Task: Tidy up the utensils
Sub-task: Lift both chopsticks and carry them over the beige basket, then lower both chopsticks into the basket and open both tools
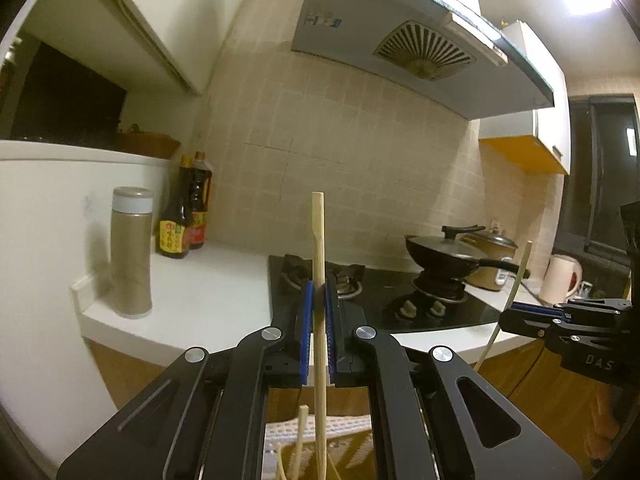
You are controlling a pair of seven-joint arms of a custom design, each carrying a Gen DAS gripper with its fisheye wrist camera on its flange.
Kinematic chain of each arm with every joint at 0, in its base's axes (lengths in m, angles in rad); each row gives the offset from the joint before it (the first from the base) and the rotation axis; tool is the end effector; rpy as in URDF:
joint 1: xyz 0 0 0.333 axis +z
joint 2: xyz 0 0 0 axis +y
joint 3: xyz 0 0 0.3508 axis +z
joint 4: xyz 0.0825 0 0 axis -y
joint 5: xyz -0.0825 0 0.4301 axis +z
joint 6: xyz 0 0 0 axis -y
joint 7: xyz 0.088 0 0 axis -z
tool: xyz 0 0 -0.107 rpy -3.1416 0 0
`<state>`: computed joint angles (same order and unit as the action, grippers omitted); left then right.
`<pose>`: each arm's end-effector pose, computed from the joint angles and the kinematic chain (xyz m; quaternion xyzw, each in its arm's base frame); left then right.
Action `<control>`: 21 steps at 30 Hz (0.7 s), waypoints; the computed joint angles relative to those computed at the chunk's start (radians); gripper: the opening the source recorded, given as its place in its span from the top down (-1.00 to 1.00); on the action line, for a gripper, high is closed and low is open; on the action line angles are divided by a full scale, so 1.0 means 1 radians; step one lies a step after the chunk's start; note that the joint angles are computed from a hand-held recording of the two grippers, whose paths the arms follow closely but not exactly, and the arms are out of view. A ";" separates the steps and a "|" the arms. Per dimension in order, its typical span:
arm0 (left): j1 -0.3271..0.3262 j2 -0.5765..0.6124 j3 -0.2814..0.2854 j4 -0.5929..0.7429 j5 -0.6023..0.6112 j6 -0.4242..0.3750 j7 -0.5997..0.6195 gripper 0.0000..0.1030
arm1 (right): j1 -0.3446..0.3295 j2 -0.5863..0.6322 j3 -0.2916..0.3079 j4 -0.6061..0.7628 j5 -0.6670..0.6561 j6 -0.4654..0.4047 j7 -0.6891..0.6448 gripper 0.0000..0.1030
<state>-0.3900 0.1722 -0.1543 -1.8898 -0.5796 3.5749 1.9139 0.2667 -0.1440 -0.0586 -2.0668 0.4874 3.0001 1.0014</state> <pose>0.6054 -0.2766 0.5975 -0.4969 0.5606 -0.5702 0.3372 0.5912 0.0881 0.6397 -0.6947 0.4964 -0.3204 0.4103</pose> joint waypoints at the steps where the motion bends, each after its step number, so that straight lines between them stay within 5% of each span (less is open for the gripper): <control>1: -0.008 0.018 0.006 0.014 -0.007 0.011 0.018 0.92 | 0.003 0.016 -0.006 0.012 0.012 -0.010 -0.008 0.81; 12: -0.034 0.139 0.018 0.073 -0.035 0.114 0.094 0.92 | -0.037 0.112 0.038 0.042 0.200 -0.002 -0.180 0.81; 21: 0.034 0.141 -0.012 0.006 0.114 0.105 -0.098 0.91 | -0.076 0.131 0.058 0.048 0.239 -0.077 -0.188 0.81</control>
<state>-0.3558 0.3134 -0.1665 -1.8842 -0.4655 3.6800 1.8159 0.1908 -0.0133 -0.0002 -2.0188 0.7263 2.9227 0.8132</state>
